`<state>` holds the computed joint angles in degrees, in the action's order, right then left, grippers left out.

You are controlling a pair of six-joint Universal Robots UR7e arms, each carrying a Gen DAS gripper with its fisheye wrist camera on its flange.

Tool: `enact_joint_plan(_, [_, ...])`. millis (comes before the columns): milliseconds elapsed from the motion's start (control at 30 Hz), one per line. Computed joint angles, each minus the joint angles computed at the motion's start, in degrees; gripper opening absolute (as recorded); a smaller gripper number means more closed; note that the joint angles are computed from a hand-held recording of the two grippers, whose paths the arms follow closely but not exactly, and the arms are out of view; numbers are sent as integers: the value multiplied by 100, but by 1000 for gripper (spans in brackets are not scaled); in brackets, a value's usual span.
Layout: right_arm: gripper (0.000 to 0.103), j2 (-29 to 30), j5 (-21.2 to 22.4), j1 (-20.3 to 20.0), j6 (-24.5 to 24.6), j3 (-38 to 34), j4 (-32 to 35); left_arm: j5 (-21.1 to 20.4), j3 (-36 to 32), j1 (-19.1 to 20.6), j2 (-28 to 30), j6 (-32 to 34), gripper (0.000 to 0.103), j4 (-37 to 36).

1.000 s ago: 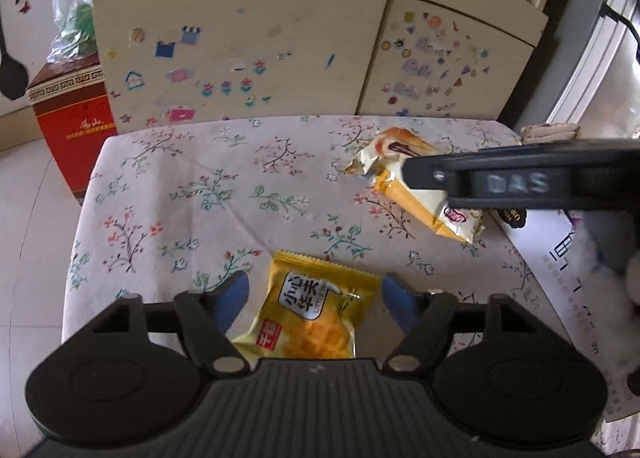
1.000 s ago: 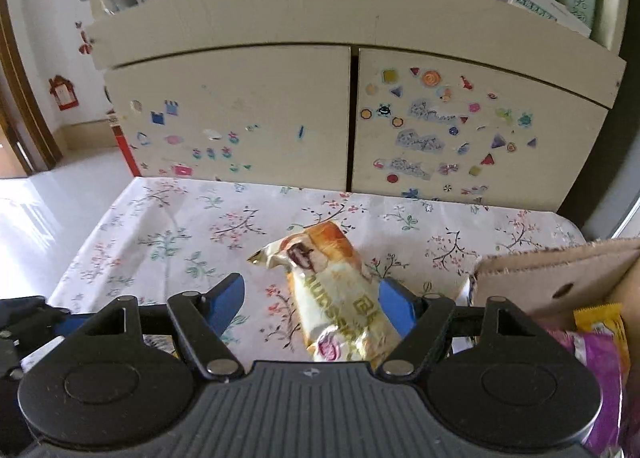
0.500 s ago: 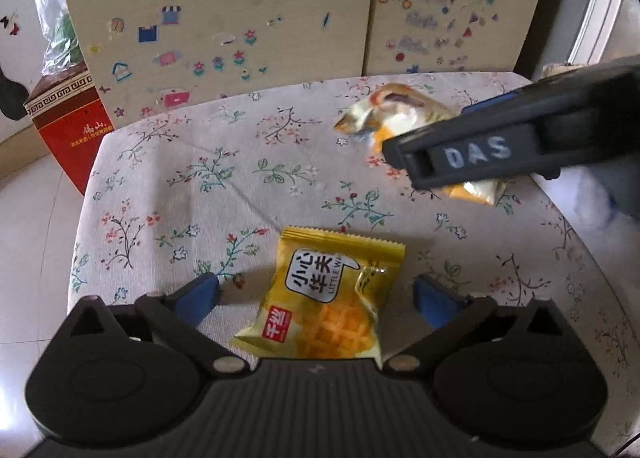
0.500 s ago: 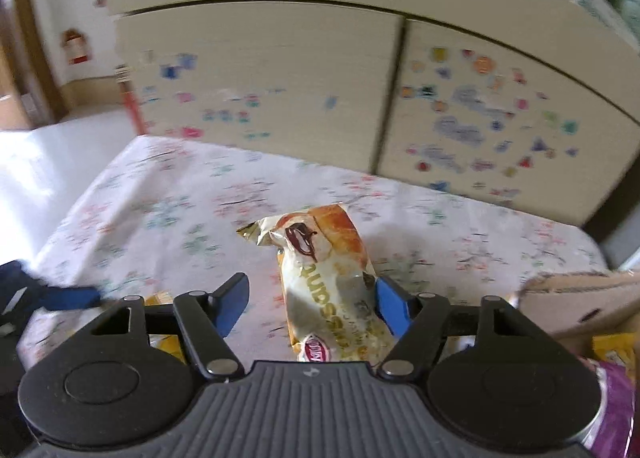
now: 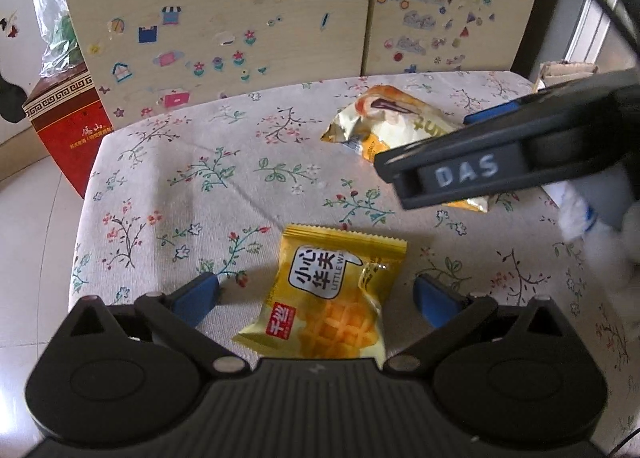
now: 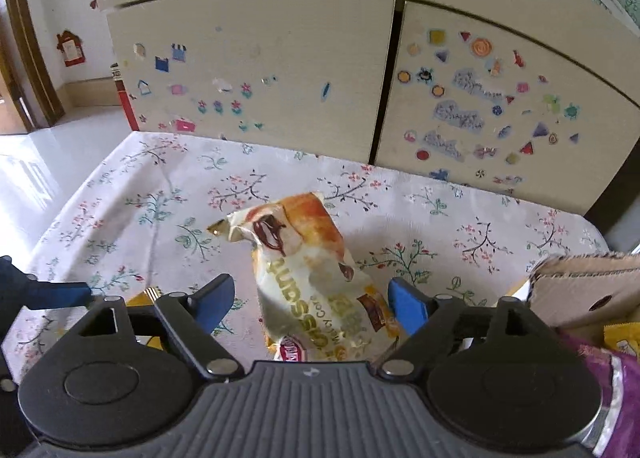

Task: Organize snacks
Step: 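Grasp the yellow waffle pack with the left gripper while the right gripper grasps the gold croissant bag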

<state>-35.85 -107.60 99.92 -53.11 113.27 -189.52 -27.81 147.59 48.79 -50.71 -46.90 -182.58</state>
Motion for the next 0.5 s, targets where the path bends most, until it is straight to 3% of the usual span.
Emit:
enact_joint_plan(133, [76, 42, -256, 36, 281, -71, 119, 16, 16, -48, 26, -33, 98, -14])
enact_joint_plan(300, [68, -57, -291, 55, 589, -33, 363, -13, 58, -155, 153, 452, 56, -582])
enact_joint_plan(500, [66, -211, -296, 125, 613, 161, 312, 29, 42, -269, 94, 293, 49, -319])
